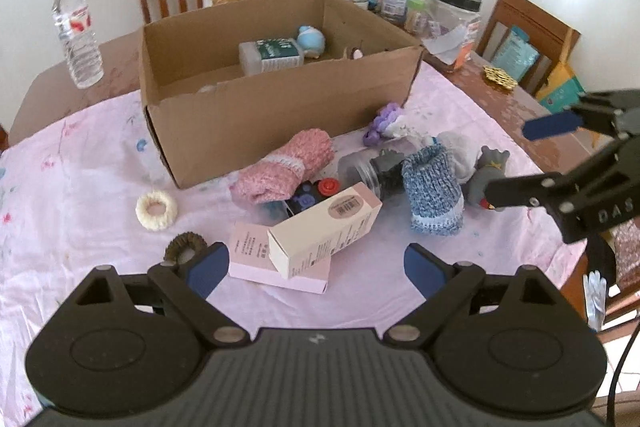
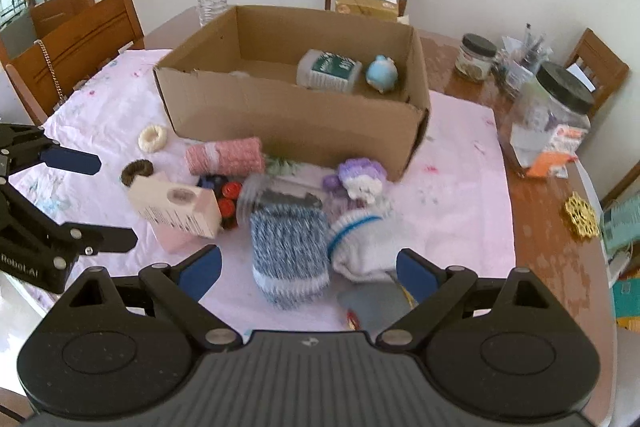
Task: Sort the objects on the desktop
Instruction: 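Move both tools back from the box toward the remaining table items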
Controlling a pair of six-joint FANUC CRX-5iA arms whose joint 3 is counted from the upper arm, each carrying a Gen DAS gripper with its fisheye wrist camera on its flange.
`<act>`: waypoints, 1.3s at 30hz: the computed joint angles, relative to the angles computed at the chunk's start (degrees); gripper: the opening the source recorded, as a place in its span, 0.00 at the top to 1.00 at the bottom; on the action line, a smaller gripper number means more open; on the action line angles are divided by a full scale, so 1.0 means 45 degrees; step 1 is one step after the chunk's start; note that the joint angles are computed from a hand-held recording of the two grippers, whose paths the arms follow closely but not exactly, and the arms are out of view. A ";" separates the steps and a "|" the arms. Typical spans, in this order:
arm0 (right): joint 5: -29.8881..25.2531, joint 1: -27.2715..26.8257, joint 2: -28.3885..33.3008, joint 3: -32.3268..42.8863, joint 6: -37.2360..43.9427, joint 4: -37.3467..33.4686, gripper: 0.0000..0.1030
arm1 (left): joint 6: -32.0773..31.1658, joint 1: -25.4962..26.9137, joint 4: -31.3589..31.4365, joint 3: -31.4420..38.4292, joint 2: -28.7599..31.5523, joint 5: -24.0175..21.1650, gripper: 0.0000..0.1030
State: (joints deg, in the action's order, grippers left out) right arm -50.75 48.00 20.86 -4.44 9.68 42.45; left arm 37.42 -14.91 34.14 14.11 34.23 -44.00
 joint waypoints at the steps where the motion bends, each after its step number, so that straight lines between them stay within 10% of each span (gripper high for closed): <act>1: 0.0052 -0.0007 -0.0055 -0.0128 -0.0133 0.0082 0.06 | 0.0308 -0.0051 -0.0135 -0.0009 -0.0009 0.0126 0.08; 15: 0.0875 -0.0267 -0.0700 -0.1883 -0.0920 0.1382 0.06 | 0.4896 -0.0927 -0.2455 -0.0375 -0.0199 0.2070 0.08; 31: 0.1829 -0.0735 -0.1077 -0.2577 -0.0120 0.0892 0.05 | 1.1644 -0.1920 -0.7389 0.1795 0.0510 0.1451 0.08; 39: 0.2136 -0.1069 -0.0852 -0.2442 0.1191 0.0029 0.05 | 1.1784 -0.1935 -0.7252 0.2165 0.0753 0.1207 0.09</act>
